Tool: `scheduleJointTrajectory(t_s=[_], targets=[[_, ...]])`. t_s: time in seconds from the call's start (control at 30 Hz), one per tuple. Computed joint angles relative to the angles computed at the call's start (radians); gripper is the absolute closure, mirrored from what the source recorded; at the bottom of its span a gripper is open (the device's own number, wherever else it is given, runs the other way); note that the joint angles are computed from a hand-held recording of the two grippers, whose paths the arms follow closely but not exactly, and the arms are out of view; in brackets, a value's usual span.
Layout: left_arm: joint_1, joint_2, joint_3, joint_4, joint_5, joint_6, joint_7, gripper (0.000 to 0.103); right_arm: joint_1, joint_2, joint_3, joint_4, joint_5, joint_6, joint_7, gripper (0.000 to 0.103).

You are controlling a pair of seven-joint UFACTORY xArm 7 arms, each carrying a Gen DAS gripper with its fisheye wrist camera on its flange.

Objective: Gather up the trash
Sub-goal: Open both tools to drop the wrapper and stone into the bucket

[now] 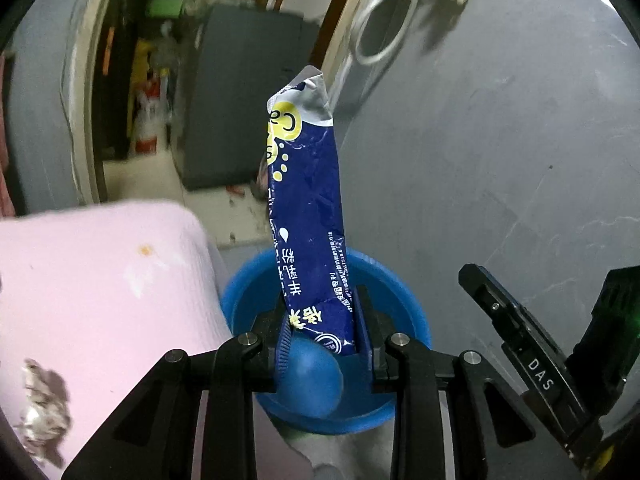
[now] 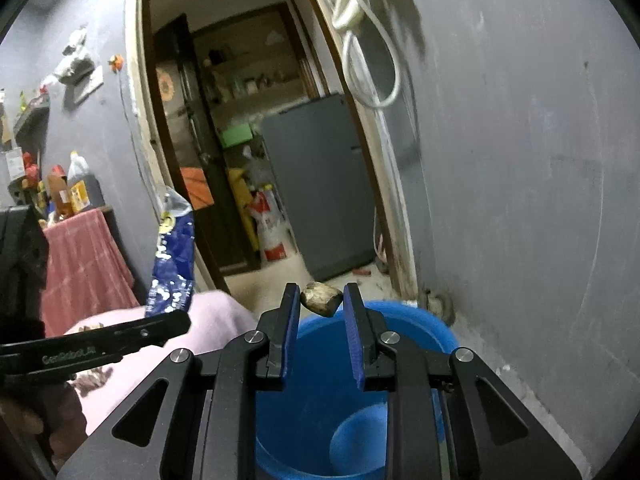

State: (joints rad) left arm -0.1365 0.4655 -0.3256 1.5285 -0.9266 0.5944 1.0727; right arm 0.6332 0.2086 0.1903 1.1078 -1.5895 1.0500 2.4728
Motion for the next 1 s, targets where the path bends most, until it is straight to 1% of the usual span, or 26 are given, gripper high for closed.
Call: scheduleJointTrajectory(t_s=[0.07, 0.17, 0.27, 0.3, 0.37, 0.4, 0.53, 0.57, 0.63, 0.67, 0.7, 0.73, 0.77, 0.83, 0.87, 0.9, 0.97, 1.0], targets=[[-0.024, 0.037, 0.021, 0.039, 0.051, 0.004, -0.061, 0.078, -0.010, -0.005, -0.003, -0.017, -0.004, -0.027, 0.025, 0.082], [-0.029, 0.075, 0.025, 0.075, 0.104, 0.014, -0.111, 0.078, -0.025, -0.002, -0.008, -0.024, -0.003, -0.062, 0.046, 0.082], [-0.033, 0.104, 0.024, 0.098, 0.155, 0.028, -0.162, 0.077, -0.037, 0.004, -0.013, -0.020, -0.003, -0.094, 0.059, 0.078], [-0.027, 0.098, 0.015, 0.086, 0.159, 0.025, -0.162, 0.076, -0.041, 0.005, -0.015, -0.016, -0.003, -0.102, 0.058, 0.076], [-0.017, 0.097, 0.003, 0.079, 0.167, 0.019, -0.160, 0.070, -0.041, 0.005, -0.015, -0.014, 0.003, -0.103, 0.055, 0.075], [-0.007, 0.070, -0.007, 0.043, 0.150, 0.011, -0.145, 0.069, -0.040, 0.004, -0.015, -0.014, 0.005, -0.102, 0.053, 0.075], [0.004, 0.061, -0.012, 0.030, 0.131, 0.003, -0.137, 0.068, -0.041, -0.003, -0.015, -0.019, 0.007, -0.096, 0.057, 0.071], [0.013, 0.042, -0.019, 0.009, 0.112, -0.003, -0.129, 0.068, -0.040, -0.005, -0.014, -0.018, 0.009, -0.089, 0.053, 0.071], [0.027, 0.016, -0.028, -0.017, 0.066, -0.026, -0.105, 0.067, -0.035, -0.007, -0.011, -0.013, 0.015, -0.068, 0.040, 0.064], [0.031, 0.011, -0.030, -0.021, 0.043, -0.038, -0.089, 0.063, -0.028, -0.011, -0.008, -0.012, 0.016, -0.046, 0.033, 0.059], [0.042, -0.002, -0.037, -0.032, 0.011, -0.048, -0.065, 0.060, -0.025, -0.011, -0.006, -0.007, 0.014, -0.034, 0.027, 0.055], [0.053, -0.019, -0.043, -0.048, -0.028, -0.061, -0.034, 0.053, -0.016, -0.016, -0.002, -0.004, 0.010, -0.011, 0.018, 0.053], [0.070, -0.043, -0.054, -0.071, -0.088, -0.082, 0.019, 0.048, -0.011, -0.015, 0.001, 0.004, 0.008, 0.004, 0.006, 0.048], [0.083, -0.084, -0.054, -0.101, -0.176, -0.101, 0.093, 0.044, 0.004, -0.017, 0.008, 0.017, 0.002, 0.043, -0.025, 0.043], [0.093, -0.108, -0.053, -0.118, -0.229, -0.111, 0.139, 0.039, 0.013, -0.017, 0.012, 0.027, -0.002, 0.065, -0.043, 0.034], [0.096, -0.123, -0.046, -0.126, -0.262, -0.114, 0.167, 0.036, 0.021, -0.016, 0.015, 0.037, -0.007, 0.083, -0.056, 0.030], [0.109, -0.165, -0.034, -0.155, -0.358, -0.126, 0.249, 0.016, 0.035, -0.013, 0.018, 0.055, -0.023, 0.112, -0.071, 0.022], [0.114, -0.184, -0.026, -0.171, -0.407, -0.131, 0.289, 0.012, 0.042, -0.009, 0.020, 0.067, -0.030, 0.127, -0.079, 0.017]])
